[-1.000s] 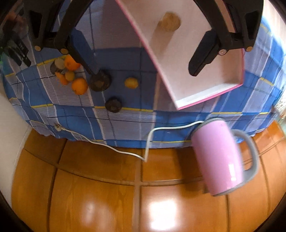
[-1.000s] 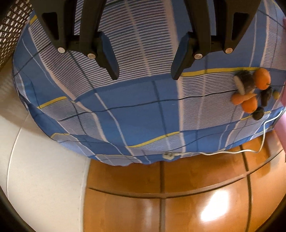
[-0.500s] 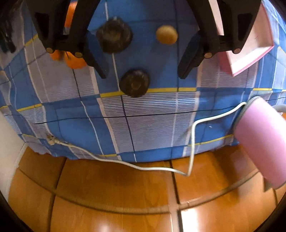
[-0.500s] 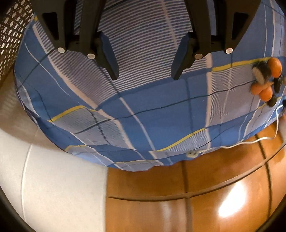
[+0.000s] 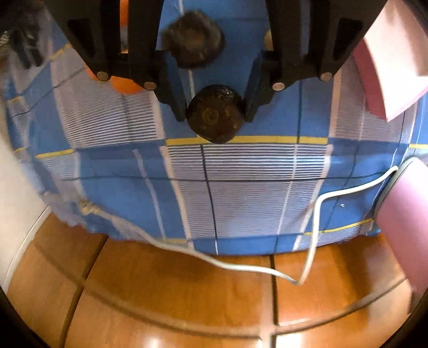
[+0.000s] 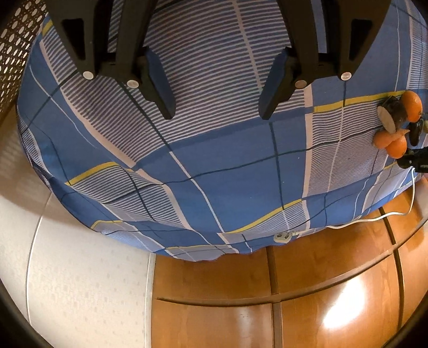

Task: Organize fruits
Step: 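Reach the left tool to the dark round fruit and grasp it, then lower the dark fruit into the tray with the left tool and release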

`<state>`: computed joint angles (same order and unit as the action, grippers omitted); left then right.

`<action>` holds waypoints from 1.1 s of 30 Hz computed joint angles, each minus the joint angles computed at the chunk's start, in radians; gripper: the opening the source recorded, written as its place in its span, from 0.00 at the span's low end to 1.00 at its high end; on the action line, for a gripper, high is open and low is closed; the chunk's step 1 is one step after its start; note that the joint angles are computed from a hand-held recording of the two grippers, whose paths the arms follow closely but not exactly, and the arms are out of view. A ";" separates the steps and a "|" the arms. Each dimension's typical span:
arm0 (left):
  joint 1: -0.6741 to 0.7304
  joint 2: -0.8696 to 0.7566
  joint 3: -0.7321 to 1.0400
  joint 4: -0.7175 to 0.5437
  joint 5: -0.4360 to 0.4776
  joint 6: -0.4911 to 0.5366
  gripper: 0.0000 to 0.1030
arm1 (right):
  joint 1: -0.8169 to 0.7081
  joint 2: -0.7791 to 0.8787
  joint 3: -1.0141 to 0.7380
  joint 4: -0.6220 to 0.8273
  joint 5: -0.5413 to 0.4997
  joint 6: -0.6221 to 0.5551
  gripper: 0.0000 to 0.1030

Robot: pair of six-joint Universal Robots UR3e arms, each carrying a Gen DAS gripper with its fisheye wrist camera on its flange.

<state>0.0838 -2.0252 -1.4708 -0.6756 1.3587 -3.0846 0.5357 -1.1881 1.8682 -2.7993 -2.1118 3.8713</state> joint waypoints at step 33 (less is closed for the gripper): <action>0.732 0.885 -0.784 0.015 -0.187 0.167 0.63 | 0.096 0.063 -0.138 0.103 0.003 -0.036 0.64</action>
